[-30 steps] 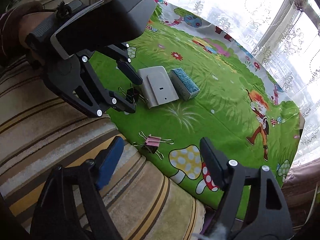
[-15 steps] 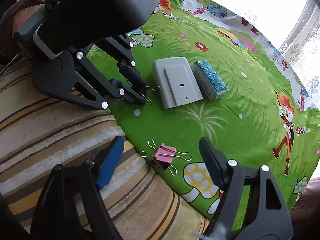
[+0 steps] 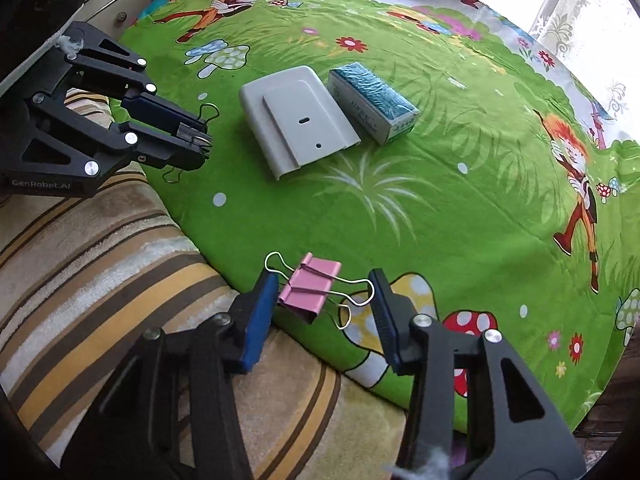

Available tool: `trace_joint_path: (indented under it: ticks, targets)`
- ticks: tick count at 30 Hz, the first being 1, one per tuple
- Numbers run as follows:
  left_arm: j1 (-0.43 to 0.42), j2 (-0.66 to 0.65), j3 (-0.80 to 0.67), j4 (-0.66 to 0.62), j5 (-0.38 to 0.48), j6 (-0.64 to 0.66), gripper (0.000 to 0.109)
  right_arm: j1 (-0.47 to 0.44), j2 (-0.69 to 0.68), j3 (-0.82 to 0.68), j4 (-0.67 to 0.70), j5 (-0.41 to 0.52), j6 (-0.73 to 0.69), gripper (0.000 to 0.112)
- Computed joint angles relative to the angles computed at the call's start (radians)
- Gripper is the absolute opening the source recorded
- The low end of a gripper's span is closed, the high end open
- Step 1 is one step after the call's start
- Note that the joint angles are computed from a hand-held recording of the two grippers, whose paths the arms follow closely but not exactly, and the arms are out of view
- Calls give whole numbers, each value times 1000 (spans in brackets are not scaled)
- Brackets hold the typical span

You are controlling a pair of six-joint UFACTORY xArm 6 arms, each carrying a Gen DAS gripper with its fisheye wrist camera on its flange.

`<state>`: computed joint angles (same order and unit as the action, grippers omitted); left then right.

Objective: Organize rigid objects
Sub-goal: 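Carry both binder clips into the purple box and open both tools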

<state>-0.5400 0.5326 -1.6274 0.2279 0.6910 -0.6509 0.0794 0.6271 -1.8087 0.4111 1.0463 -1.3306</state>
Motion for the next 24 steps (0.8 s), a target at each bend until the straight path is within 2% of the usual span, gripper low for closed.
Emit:
trace_joint_path:
  ticks: [4,13,24]
  targets:
    - [-5,-22,31,0,-46,-37,18,0,-14,27,13,-34,5,50]
    - [-13,-46,58,31,-82,-101,18,-13,-44,64,41,-100,47,50]
    - [-32,-34,27,28,-88,-117,18,-33,-156,227,53,-334,106,50]
